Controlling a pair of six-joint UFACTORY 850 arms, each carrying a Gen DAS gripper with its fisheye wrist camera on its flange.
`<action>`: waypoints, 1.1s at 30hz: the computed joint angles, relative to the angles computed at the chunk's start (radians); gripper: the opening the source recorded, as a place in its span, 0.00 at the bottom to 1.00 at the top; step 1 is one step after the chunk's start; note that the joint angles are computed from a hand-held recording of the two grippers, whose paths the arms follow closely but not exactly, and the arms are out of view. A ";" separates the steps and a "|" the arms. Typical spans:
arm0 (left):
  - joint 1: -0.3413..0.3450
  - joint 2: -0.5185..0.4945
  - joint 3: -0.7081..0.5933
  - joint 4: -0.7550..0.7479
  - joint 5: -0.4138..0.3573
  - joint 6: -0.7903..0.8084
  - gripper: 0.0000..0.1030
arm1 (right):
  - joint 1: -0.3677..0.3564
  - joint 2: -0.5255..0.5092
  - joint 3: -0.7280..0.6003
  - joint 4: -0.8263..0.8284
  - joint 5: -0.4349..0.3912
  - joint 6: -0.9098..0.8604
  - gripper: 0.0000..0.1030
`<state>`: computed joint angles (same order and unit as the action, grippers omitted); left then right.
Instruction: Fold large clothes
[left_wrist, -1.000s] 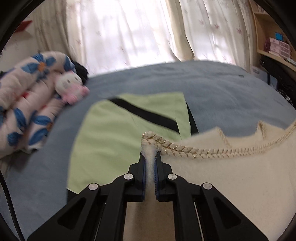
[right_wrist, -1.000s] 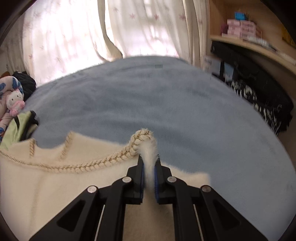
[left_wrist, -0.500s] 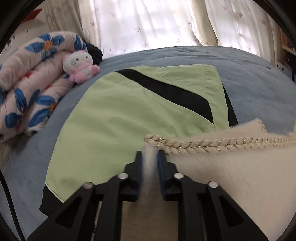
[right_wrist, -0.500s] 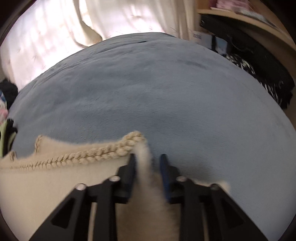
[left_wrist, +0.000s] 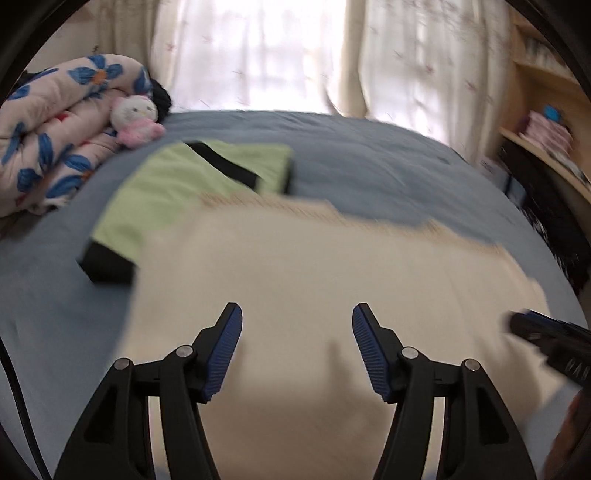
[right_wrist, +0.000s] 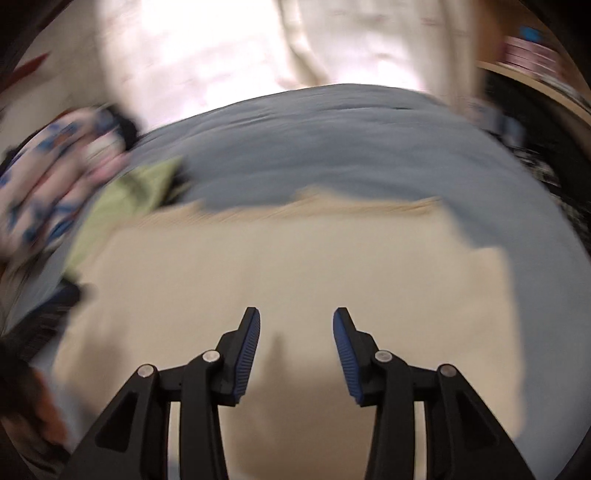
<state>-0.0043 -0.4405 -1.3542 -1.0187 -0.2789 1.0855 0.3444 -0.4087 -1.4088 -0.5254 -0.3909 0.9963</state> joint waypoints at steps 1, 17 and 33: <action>-0.014 0.014 0.036 0.005 0.013 0.003 0.59 | 0.021 -0.009 0.001 -0.013 0.001 0.011 0.40; 0.119 -0.004 0.076 0.274 0.061 -0.209 0.61 | -0.084 0.212 0.351 -0.304 -0.164 0.451 0.24; 0.115 0.052 0.080 0.651 -0.042 -0.624 0.64 | -0.048 0.260 0.372 -0.236 -0.215 0.461 0.37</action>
